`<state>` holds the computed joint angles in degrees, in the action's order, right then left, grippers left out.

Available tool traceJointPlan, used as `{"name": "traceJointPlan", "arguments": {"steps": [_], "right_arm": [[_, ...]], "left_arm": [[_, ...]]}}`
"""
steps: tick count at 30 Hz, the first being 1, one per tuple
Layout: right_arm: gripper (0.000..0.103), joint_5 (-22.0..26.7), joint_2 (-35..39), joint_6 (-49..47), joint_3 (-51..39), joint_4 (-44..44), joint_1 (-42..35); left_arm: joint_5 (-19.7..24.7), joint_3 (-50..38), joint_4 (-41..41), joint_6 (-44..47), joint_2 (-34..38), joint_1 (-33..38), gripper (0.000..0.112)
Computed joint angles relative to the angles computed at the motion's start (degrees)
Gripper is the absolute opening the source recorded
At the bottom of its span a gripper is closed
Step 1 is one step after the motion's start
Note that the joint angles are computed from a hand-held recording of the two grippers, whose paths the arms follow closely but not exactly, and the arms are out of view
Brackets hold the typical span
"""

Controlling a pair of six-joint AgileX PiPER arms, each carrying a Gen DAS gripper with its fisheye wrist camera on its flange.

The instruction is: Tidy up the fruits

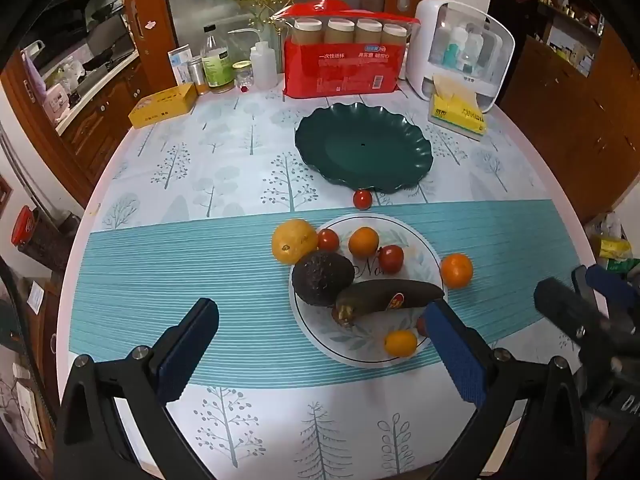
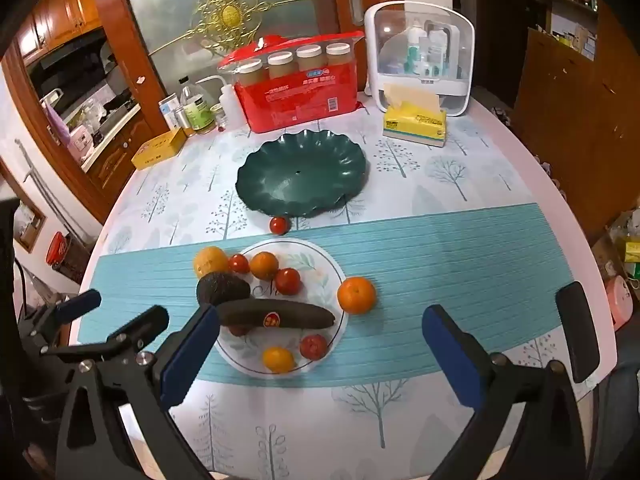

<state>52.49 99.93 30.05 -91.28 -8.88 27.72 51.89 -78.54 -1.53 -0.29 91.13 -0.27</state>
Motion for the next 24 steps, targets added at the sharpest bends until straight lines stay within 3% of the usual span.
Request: {"name": "traceJointPlan", "arguments": {"steps": [4,11,24], "right_arm": [[0.102,0.0,-0.8,0.8,1.1,-3.2,1.3],[0.102,5.5,1.2,-1.3,-3.6,-2.9,1.6],[0.102,5.8,1.7,-3.4,-4.9,-1.6,0.9]], "left_arm": [[0.2,-0.7,0.5,0.4,0.4,-0.4,0.102],[-1.1,-0.7,2.8,-4.7,-0.9,-1.8,0.102],[-2.0,-0.9,3.4,-6.2,-0.6,-1.7,0.102]]}}
